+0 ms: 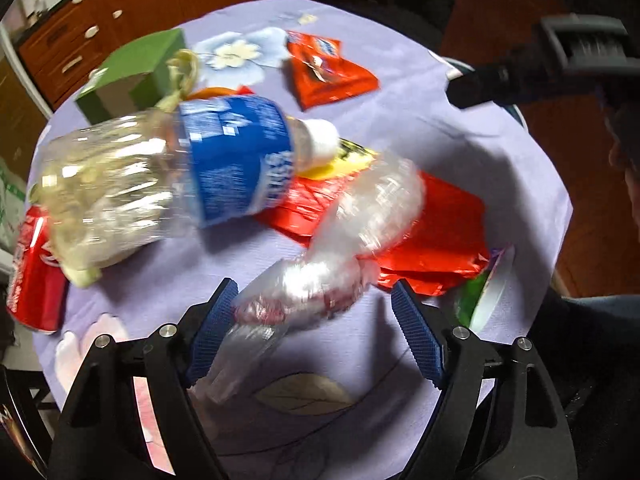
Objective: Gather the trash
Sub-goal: 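Grasp the clear plastic bag with the left tool while the right tool grasps a white lid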
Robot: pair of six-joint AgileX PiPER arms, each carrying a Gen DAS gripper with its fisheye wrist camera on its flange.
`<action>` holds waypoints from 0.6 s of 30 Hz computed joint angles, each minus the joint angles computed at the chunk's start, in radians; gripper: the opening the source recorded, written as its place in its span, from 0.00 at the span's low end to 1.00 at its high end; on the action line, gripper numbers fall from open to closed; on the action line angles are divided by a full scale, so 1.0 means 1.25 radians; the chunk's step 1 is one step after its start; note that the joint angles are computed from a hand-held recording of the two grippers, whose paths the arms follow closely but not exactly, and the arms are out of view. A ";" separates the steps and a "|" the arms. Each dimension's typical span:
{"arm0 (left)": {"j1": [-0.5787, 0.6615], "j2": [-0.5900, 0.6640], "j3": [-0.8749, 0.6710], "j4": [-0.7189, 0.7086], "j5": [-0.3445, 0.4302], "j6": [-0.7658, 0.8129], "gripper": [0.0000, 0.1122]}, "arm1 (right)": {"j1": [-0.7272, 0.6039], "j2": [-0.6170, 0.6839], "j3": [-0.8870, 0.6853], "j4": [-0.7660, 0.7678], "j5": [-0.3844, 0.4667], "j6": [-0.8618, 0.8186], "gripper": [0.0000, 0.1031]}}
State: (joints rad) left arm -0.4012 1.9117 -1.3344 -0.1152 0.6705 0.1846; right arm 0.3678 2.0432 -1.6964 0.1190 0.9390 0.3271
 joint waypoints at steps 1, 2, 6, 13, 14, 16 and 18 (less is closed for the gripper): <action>-0.004 0.001 0.004 -0.007 -0.003 0.004 0.53 | -0.003 -0.003 0.007 0.005 -0.003 -0.005 0.82; -0.007 0.001 0.007 -0.014 0.000 0.005 0.51 | -0.006 -0.004 0.011 0.011 -0.004 -0.012 0.82; -0.005 -0.029 0.050 -0.039 -0.020 0.009 0.38 | -0.011 -0.024 0.053 0.055 -0.014 -0.070 0.82; 0.028 -0.086 0.111 -0.100 -0.032 -0.016 0.15 | -0.003 -0.093 0.193 0.124 -0.055 -0.163 0.61; 0.032 -0.089 0.116 -0.102 -0.030 -0.021 0.15 | -0.002 -0.101 0.213 0.135 -0.058 -0.176 0.58; 0.033 -0.100 0.136 -0.100 -0.036 -0.040 0.17 | -0.001 -0.119 0.251 0.157 -0.070 -0.199 0.58; 0.028 -0.098 0.140 -0.090 -0.039 -0.061 0.20 | 0.006 -0.134 0.284 0.167 -0.084 -0.216 0.57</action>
